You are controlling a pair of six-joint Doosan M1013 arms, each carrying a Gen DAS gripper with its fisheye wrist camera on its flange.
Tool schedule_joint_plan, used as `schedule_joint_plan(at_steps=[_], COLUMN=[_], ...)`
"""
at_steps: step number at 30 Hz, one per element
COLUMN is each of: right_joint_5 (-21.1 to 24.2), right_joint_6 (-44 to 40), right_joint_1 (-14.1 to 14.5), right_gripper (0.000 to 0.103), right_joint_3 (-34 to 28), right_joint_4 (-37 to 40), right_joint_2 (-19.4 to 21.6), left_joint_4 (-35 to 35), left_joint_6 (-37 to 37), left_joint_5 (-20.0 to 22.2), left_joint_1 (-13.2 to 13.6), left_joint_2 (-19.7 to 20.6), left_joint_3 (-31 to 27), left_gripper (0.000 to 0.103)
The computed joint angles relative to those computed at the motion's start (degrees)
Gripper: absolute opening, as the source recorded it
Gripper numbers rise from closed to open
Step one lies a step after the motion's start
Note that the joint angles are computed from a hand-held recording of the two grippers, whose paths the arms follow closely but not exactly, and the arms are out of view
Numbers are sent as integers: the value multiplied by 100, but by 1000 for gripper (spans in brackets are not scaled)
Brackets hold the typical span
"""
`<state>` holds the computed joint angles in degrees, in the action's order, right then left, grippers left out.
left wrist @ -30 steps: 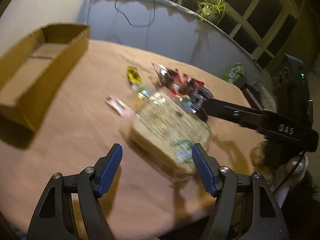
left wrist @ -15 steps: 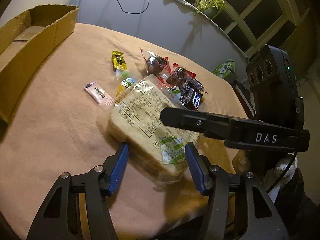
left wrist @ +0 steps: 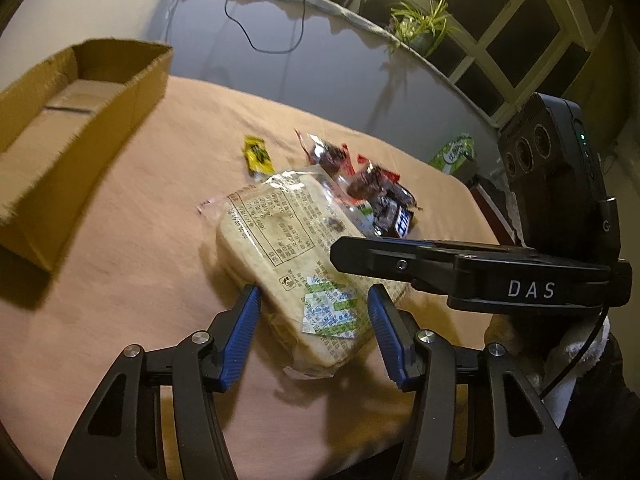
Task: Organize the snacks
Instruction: 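Carry the bread loaf into the cardboard box and open both grippers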
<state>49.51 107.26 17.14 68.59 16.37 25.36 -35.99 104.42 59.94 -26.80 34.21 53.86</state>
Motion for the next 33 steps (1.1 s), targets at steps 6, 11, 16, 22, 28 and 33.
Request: schedule_joint_plan(at_steps=[6,11,16,22,28,33], right_joint_5=[45,136,290,565,1096,1637], right_joint_6=[-66,-230,-428,-592,-704,-631], right_joint_1=[105,161,193,242,263,287], right_gripper=[42,42,42,42,42,42], right_joint_3=[-382,-890,-1557,-2440,-3591,-4647], right_joint_4=[-126,-91,39,166,327,343], right_joint_2=[140,367,702,1207,1878,2486], left_joint_4=[66,147,249,456,726,871], left_joint_6=[51,39,-25,-183,-488,-682], left_joint_5=[-287,-508,-678,-832,-851,-824], left_joint_1=[107,237,351,502,628,711], left_joint_2=[-40,-24,14,106,285,394], left_joint_3=[-26,-142,-272,-449,-741,-877], left_gripper=[54,54,54,54,54,54])
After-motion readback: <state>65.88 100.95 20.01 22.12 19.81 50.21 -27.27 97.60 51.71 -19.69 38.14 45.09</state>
